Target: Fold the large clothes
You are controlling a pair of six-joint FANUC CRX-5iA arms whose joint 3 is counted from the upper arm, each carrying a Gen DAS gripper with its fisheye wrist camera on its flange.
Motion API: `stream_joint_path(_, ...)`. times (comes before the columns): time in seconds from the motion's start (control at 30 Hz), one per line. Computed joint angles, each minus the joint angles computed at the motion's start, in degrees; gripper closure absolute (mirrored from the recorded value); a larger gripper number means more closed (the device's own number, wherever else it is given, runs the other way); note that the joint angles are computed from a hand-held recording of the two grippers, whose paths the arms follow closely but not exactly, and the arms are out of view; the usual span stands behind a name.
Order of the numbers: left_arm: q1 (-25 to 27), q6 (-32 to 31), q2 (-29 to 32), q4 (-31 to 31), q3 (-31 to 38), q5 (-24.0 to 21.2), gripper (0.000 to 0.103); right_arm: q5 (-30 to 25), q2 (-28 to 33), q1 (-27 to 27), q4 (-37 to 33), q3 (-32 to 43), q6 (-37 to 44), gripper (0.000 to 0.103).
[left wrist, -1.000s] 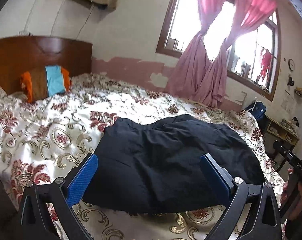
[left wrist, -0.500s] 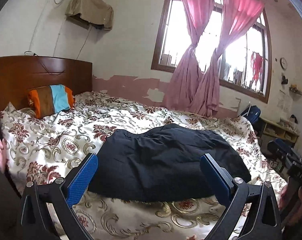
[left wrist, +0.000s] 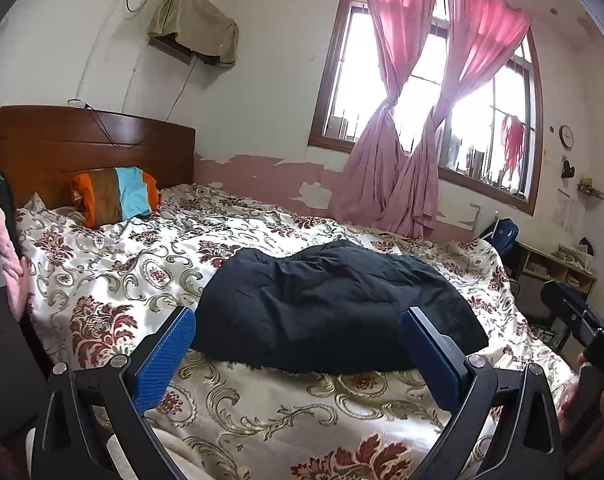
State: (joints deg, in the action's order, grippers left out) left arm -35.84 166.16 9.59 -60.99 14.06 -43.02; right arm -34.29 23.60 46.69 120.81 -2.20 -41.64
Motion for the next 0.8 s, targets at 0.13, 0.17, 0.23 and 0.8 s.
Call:
stream_joint_path(0.13, -1.3, 1.0, -0.3, -1.1, -0.7, -1.1, 0.0, -0.2, -0.4, 0.3, 0.5, -1.0, -0.5, 0.002)
stream_joint_path(0.17, -1.8, 0.8, -0.1, -1.5, -0.6, -1.9, 0.0, -0.3, -0.4, 0.3, 0.5, -1.2, -0.8, 0.002)
stream_joint_path(0.23, -3.5, 0.8, 0.3, -3.6, -0.3, -4.7, 0.0, -0.9, -0.7, 0.2, 1.4, -1.9, -2.4, 0.002)
stream_joint_path(0.8, -5.6, -0.3, 0.9, -4.9, -2.5, -10.7, 0.0, -1.3, -0.1, 1.4, -4.6, -4.5, -0.3, 0.002)
